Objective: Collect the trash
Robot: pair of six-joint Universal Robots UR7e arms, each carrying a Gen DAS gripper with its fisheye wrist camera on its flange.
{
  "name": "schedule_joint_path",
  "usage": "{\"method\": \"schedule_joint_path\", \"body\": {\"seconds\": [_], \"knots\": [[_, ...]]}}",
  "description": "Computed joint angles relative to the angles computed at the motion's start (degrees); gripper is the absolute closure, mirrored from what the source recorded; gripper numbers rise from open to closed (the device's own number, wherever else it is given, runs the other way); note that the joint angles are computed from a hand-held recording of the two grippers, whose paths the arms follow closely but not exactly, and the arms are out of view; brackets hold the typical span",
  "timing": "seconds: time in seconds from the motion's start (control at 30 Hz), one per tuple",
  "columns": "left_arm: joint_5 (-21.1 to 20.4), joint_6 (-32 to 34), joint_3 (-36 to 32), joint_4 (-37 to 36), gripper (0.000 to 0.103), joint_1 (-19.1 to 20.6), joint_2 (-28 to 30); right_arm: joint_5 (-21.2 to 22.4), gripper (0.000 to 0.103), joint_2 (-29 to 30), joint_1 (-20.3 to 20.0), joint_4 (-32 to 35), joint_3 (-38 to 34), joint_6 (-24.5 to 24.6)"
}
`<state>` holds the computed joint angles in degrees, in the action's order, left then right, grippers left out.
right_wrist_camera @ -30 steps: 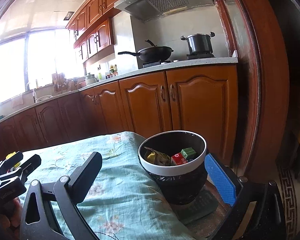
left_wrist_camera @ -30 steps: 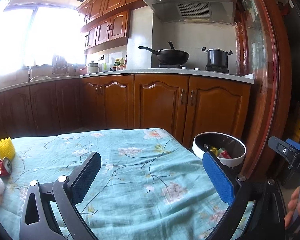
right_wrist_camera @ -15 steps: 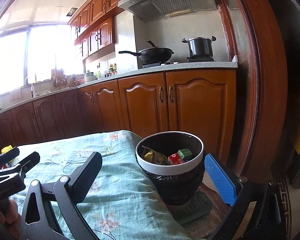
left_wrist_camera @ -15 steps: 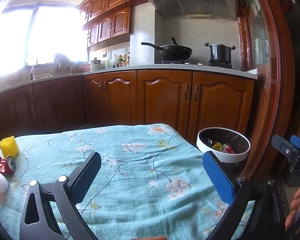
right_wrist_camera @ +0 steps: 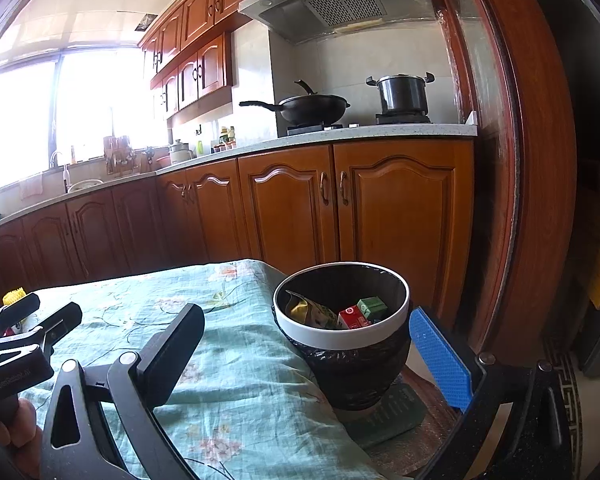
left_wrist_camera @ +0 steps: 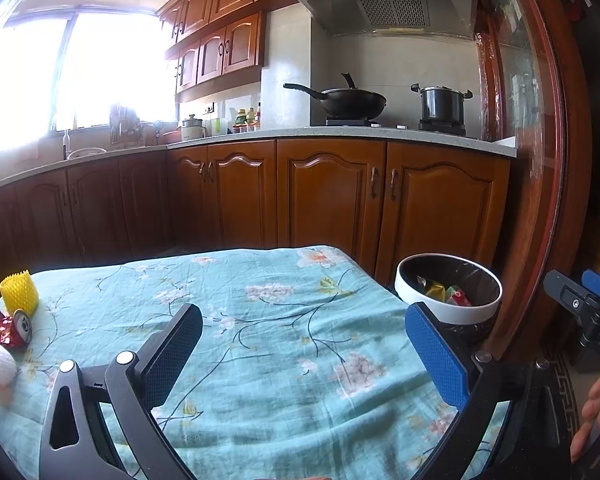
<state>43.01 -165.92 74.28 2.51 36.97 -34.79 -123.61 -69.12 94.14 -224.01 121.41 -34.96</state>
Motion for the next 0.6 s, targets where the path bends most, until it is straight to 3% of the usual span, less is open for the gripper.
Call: {"method": "schedule_joint_path", "body": {"seconds": [0.6], "knots": [[0.4,0.7,0.0,-0.3,0.001,0.6,-0.1,0.3,0.000,0.1,-0.1,0.1,0.0,-0.1]]}}
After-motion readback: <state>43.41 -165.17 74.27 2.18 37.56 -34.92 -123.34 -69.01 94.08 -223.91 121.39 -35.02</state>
